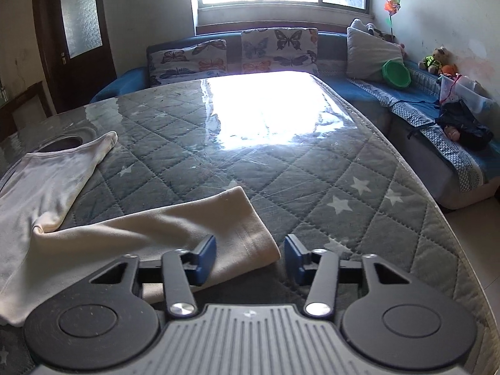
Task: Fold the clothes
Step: 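Grasp the sleeve cuff with the right gripper, then lift the sleeve with the right gripper and lay it across the sweatshirt body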
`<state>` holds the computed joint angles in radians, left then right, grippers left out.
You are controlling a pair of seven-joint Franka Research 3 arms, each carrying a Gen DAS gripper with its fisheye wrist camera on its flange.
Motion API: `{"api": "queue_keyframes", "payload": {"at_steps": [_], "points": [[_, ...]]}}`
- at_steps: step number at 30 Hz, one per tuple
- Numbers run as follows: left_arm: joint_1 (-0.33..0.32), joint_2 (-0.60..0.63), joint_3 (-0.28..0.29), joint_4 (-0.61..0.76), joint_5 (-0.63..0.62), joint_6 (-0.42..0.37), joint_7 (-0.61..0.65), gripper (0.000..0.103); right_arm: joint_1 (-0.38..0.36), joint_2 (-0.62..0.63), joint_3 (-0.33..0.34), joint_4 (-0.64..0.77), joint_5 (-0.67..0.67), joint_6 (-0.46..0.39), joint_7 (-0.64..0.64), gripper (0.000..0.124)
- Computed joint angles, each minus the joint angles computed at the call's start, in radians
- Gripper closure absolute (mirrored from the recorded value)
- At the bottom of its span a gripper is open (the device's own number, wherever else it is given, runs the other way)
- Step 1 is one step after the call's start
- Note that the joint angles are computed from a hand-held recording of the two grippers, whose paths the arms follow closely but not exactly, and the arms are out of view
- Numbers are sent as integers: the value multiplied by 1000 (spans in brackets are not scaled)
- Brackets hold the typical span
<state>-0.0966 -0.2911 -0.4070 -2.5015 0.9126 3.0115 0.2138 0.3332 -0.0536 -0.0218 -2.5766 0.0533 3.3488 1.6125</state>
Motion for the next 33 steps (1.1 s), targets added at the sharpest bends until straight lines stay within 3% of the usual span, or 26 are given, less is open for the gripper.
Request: {"api": "queue_keyframes", "payload": {"at_steps": [3, 6, 8, 9, 11, 19, 23, 25, 26, 30, 33], "points": [[1, 8, -5, 4, 7, 2, -9, 22, 52, -2, -75, -2, -88, 3, 86, 90], [-3, 14, -4, 6, 11, 3, -12, 22, 62, -2, -99, -2, -147, 6, 141, 100], [-7, 16, -2, 8, 12, 2, -12, 22, 118, -3, -184, 0, -280, 9, 252, 109], [-9, 17, -1, 9, 13, 1, -12, 22, 141, -4, -224, 4, -363, 11, 321, 110], [-12, 20, 0, 11, 15, -1, -14, 21, 133, -9, -221, 0, -390, 27, 343, 112], [-24, 39, 0, 20, 39, -8, -24, 21, 191, -81, -341, 8, -710, 94, 601, 114], [-27, 51, -3, 30, 77, -16, -48, 21, 301, -123, -454, 41, -875, 107, 706, 115], [-32, 60, -3, 38, 100, -25, -61, 21, 415, -143, -566, 75, -992, 103, 795, 115], [-37, 65, 0, 40, 107, -30, -63, 21, 441, -149, -588, 83, -1013, 103, 808, 115], [-50, 60, 12, 35, 146, -30, -99, 21, 689, -206, -783, 138, -1134, 72, 863, 115], [-37, 22, 13, 13, 187, -15, -161, 21, 879, -253, -915, 166, -1154, 33, 837, 115]]}}
